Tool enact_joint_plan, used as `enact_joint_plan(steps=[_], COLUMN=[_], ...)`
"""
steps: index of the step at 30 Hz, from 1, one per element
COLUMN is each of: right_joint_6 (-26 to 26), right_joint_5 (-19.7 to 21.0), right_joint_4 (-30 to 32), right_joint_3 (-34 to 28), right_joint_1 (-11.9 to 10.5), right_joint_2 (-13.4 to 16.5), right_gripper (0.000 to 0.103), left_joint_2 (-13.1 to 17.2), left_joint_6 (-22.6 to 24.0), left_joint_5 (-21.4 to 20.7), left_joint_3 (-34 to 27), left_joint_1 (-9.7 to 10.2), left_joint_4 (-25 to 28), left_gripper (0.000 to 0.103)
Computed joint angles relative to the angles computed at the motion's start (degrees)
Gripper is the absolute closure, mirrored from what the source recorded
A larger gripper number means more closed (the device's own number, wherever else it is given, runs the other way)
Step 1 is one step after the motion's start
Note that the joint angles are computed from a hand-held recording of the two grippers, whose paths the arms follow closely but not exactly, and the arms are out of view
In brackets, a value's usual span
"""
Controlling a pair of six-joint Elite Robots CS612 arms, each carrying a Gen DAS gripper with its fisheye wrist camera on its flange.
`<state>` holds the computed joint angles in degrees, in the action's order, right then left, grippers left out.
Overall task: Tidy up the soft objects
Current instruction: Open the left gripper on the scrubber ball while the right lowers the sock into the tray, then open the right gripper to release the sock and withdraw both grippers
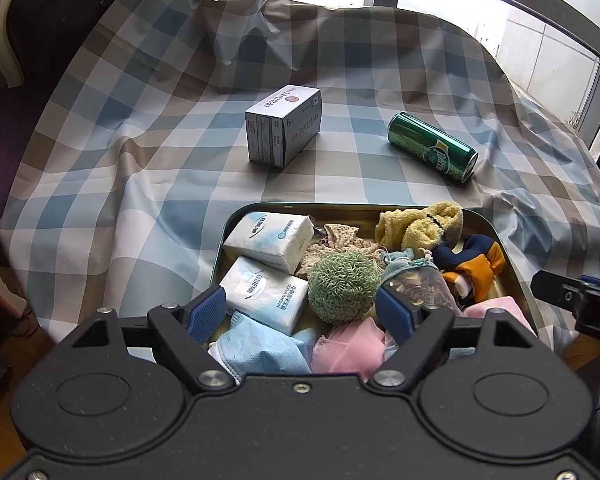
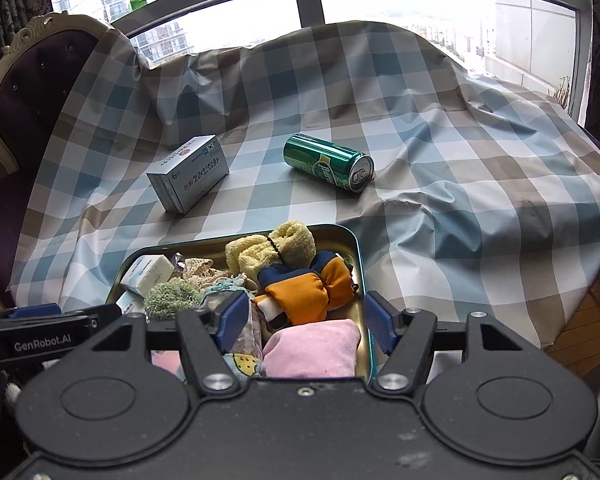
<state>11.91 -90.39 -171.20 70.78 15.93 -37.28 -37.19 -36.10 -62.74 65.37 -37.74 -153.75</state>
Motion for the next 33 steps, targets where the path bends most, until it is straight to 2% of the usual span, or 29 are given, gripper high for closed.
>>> enact_joint_plan(steps=[3,5,16,25,28,33], right_joint_6=[0.1,0.2,-0.2,-0.1,-0.2,-0.5], right_joint_5=[-0.2,-0.5,-1.8,-2.5,-3.0,-3.0], right_joint_4=[0.3,0.3,-0.8,-2.7,-3.2,-3.7], right_joint_3=[0.2,0.4,1.3,2.4,2.6,3.1], right_joint_1=[0.0,0.1,0.4,0.5,0.6,0.8], right_joint_2=[-0.1,-0.1,-0.5,-0.9,-0.9,-1.2], right_gripper=[0.039,0.039,0.037,0.029,0.025,0.021], left_joint_2=[-0.2,-0.3,-1.0,-1.7,-1.9,-2.3], left_joint_6=[-0.1,-0.1,0.0,0.2,0.2,0.5], left_joint_5=[0.3,0.5,2.4,4.8,5.4,6.4], left_joint_3=[0.4,0.6,2.1,3.0,3.4,4.3], left_joint_1=[-0.10,-0.18,-0.69,-1.20,-1.36,-1.65], left_joint_4=[0.0,-0.2,-1.2,-1.2,-1.3,-2.7], left_gripper=[0.024,0.018,0.018,0.015,0.006,0.006])
